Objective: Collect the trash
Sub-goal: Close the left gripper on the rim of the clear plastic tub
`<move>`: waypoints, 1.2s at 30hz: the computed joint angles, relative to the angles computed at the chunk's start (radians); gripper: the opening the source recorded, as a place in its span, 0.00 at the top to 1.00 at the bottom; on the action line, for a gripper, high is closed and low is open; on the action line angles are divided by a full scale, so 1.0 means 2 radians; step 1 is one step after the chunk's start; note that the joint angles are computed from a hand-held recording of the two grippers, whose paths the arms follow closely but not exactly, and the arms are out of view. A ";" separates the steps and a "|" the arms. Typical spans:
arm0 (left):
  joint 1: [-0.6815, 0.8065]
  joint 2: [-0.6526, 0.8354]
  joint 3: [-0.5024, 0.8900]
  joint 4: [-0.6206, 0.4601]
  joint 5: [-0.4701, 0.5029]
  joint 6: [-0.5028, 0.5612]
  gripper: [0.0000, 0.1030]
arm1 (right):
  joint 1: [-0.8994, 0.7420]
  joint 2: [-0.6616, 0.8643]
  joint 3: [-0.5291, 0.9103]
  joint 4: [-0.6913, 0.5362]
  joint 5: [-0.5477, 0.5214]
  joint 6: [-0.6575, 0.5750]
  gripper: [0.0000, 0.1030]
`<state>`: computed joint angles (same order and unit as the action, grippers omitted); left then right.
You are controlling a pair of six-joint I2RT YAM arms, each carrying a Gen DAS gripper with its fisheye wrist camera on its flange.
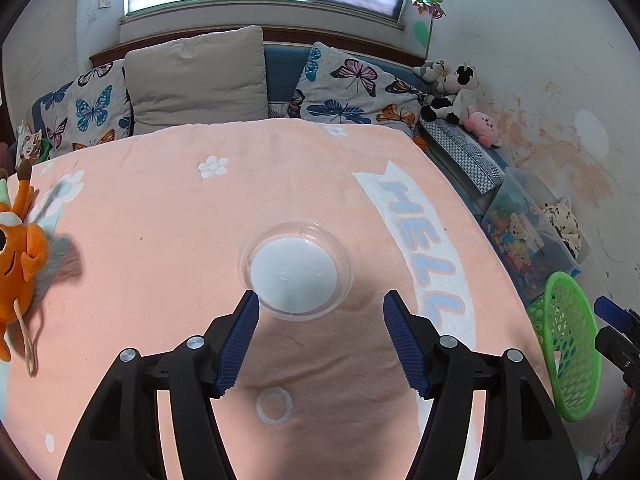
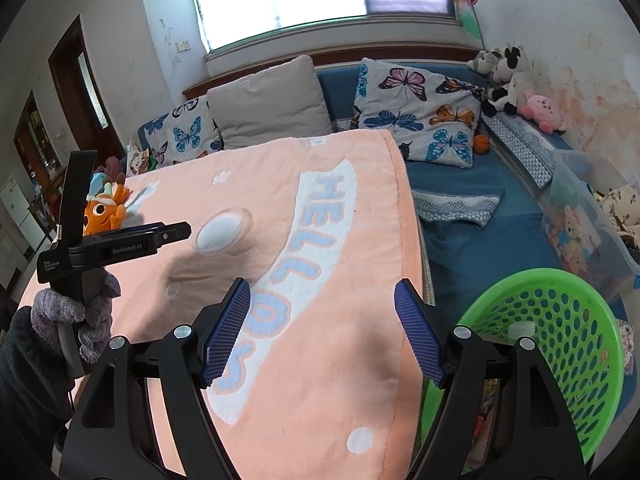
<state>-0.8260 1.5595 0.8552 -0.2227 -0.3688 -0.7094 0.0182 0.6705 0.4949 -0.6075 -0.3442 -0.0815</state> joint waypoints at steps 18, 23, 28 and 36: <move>0.059 0.017 -0.022 0.046 0.035 0.030 0.19 | 0.051 0.079 -0.013 0.078 0.017 0.026 0.26; 0.064 0.050 -0.007 0.059 0.060 0.050 0.15 | 0.059 0.108 -0.014 0.103 0.017 0.032 0.25; 0.065 0.082 0.017 0.058 0.064 0.071 0.11 | 0.058 0.137 -0.015 0.122 0.015 0.030 0.25; 0.062 0.127 0.055 0.051 0.057 0.104 0.10 | 0.060 0.169 -0.015 0.146 0.018 0.032 0.25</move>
<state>-0.7022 1.8136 0.9651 -0.1203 -0.2556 -0.5017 0.1390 1.0088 0.4639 -0.3157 -0.3083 -0.0167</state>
